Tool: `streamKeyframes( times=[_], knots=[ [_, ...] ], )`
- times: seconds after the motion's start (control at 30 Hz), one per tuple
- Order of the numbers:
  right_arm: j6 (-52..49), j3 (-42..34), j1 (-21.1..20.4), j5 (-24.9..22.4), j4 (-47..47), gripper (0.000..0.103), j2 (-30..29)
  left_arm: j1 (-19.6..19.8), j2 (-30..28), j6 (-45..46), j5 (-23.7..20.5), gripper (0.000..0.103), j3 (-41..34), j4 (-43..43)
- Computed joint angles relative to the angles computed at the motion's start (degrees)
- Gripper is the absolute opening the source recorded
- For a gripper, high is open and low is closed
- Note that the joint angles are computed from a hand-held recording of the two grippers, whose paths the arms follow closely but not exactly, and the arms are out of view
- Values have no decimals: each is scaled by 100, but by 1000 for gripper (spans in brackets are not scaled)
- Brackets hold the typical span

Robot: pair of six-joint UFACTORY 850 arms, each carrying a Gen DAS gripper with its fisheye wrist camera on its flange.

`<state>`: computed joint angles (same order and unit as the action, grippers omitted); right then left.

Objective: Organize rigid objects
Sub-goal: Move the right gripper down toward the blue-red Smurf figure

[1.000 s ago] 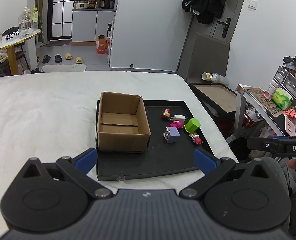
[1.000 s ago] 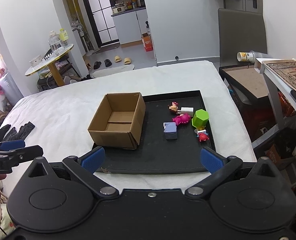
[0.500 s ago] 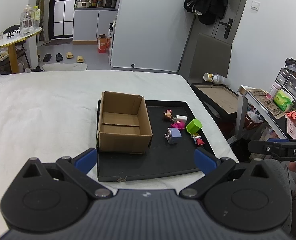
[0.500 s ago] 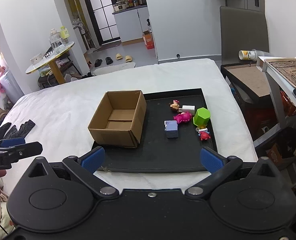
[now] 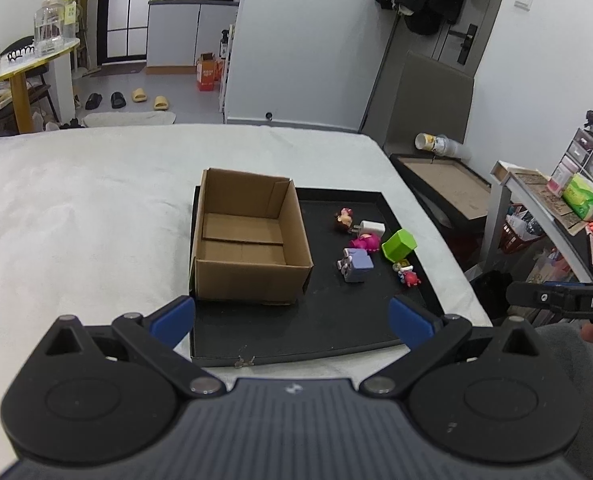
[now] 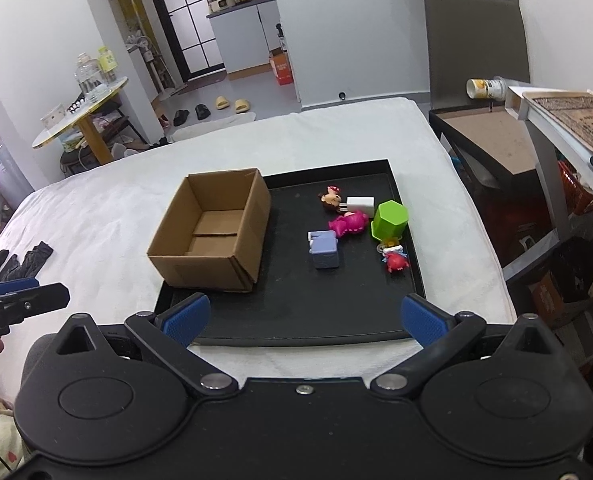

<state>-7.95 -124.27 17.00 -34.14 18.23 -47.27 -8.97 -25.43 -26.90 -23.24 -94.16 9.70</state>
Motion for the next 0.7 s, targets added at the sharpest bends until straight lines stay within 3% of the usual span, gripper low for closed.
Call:
streamKeyframes(
  times=[0.13,0.7],
  knots=[
    [141,-166,-51,95,-36,103,-155,30,-197,96,-129,102,-225,-80],
    [784,-2471,-185,-803,-291,103,-1677,220,-1104,199,-850,102,-1338,-296]
  ],
)
